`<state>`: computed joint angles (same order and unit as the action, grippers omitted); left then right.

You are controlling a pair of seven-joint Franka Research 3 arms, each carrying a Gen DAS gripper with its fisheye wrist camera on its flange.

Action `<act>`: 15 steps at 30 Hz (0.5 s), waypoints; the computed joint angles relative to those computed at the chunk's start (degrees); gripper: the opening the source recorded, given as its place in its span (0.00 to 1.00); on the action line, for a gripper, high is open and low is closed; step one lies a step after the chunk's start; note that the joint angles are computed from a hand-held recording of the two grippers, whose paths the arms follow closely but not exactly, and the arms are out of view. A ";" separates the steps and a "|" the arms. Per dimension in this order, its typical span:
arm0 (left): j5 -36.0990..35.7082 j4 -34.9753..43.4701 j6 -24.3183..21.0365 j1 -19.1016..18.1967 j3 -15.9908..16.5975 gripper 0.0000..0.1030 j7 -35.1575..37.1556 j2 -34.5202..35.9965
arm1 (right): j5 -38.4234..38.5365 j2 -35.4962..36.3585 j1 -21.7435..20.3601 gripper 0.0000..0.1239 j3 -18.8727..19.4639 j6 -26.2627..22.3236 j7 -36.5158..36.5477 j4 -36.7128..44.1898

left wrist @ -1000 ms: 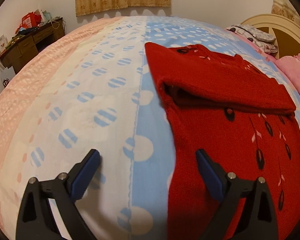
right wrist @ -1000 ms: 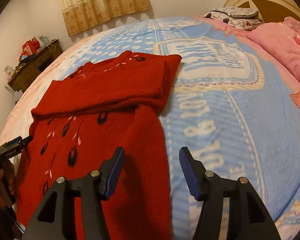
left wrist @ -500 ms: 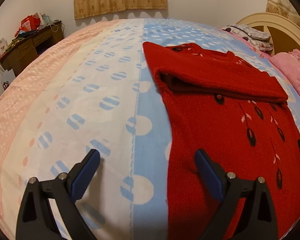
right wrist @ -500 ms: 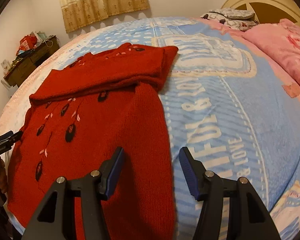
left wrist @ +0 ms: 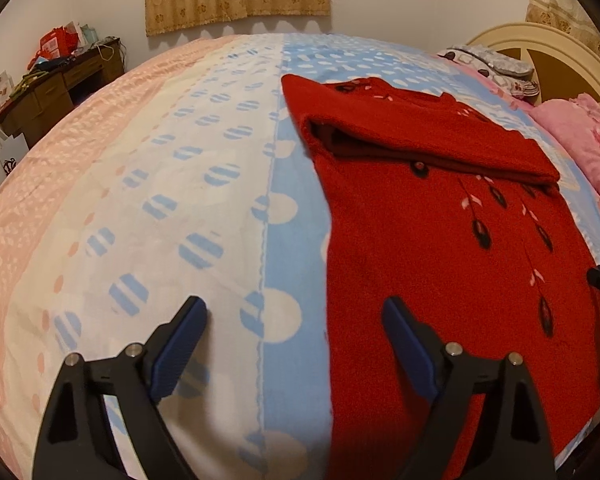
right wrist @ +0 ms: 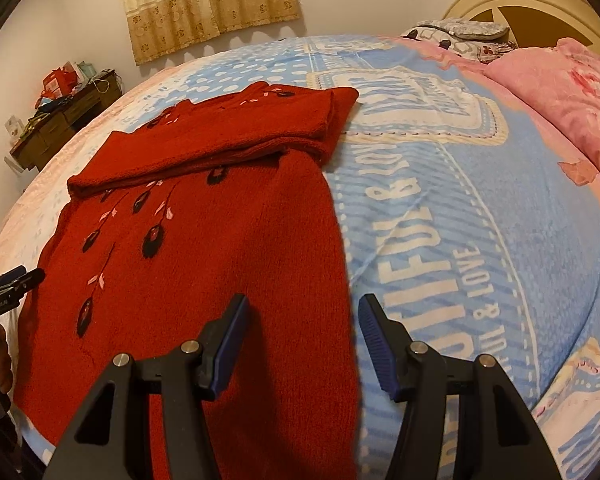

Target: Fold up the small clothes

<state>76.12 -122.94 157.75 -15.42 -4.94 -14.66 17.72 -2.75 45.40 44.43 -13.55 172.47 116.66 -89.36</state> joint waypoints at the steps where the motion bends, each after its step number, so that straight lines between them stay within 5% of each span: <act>1: 0.03 -0.26 -0.03 -0.13 -0.09 0.88 -0.12 -0.15 | -0.05 -0.25 0.24 0.47 -0.16 0.15 0.08 -0.50; 15: 2.57 -5.72 -0.71 -1.38 -2.59 0.83 -4.79 -3.99 | -1.68 -5.89 6.03 0.47 -4.34 2.44 2.15 -11.61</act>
